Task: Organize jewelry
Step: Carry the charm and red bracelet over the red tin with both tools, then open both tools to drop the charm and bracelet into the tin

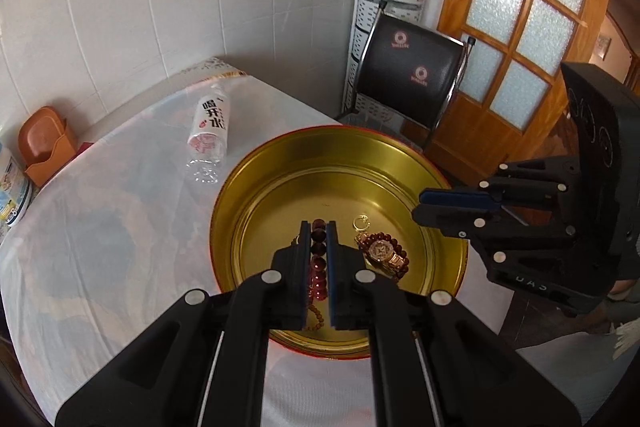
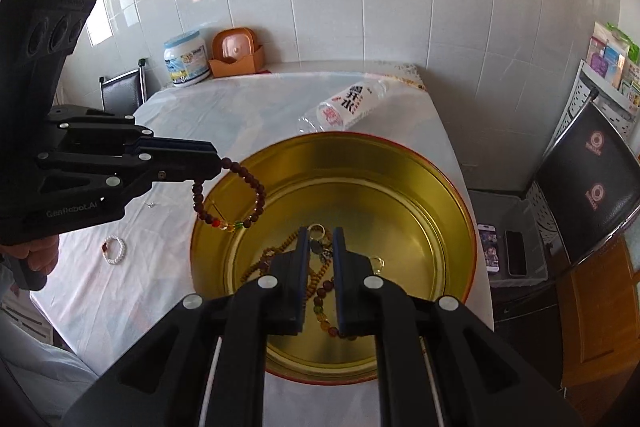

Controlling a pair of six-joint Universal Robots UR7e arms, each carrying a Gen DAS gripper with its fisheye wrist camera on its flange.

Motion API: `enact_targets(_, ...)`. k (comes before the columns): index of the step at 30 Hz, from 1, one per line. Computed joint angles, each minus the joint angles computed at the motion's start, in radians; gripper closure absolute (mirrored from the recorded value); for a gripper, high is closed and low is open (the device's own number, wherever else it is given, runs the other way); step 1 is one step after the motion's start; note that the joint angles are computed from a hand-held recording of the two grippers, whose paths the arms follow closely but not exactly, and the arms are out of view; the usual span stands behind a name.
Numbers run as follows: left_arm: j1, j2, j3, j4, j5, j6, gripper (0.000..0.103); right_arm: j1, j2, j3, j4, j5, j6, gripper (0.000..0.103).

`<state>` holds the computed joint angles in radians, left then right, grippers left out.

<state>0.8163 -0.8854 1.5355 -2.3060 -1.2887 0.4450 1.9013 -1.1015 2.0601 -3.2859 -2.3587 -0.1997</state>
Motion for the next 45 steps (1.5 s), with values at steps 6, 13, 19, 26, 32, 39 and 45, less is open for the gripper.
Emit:
enact_targets(6,0.008,0.130,-0.147,0.217,0.046,-0.008,0.096,-0.127,-0.097,-0.054,0.424,0.208,0.117,0.090)
enact_targets(13,0.021,0.204,-0.224,0.410,0.122,-0.007,0.096,-0.185,-0.114,-0.072,0.546,0.242,0.157,0.090)
enact_targets(19,0.031,0.216,-0.251,0.406,0.141,-0.019,0.096,-0.210,-0.135,-0.075,0.544,0.298,0.158,0.090)
enact_targets(26,0.032,0.224,-0.270,0.412,0.138,-0.020,0.096,-0.213,-0.112,-0.094,0.562,0.320,0.160,0.090)
enact_targets(32,0.031,0.229,-0.274,0.417,0.136,-0.022,0.096,-0.215,-0.113,-0.092,0.566,0.320,0.162,0.090)
enact_targets(39,0.030,0.226,-0.267,0.418,0.130,-0.025,0.096,-0.222,-0.112,-0.087,0.566,0.327,0.171,0.090)
enact_targets(45,0.009,0.204,-0.207,0.294,0.193,0.020,0.057,-0.210,-0.100,-0.072,0.522,0.292,0.167,0.049)
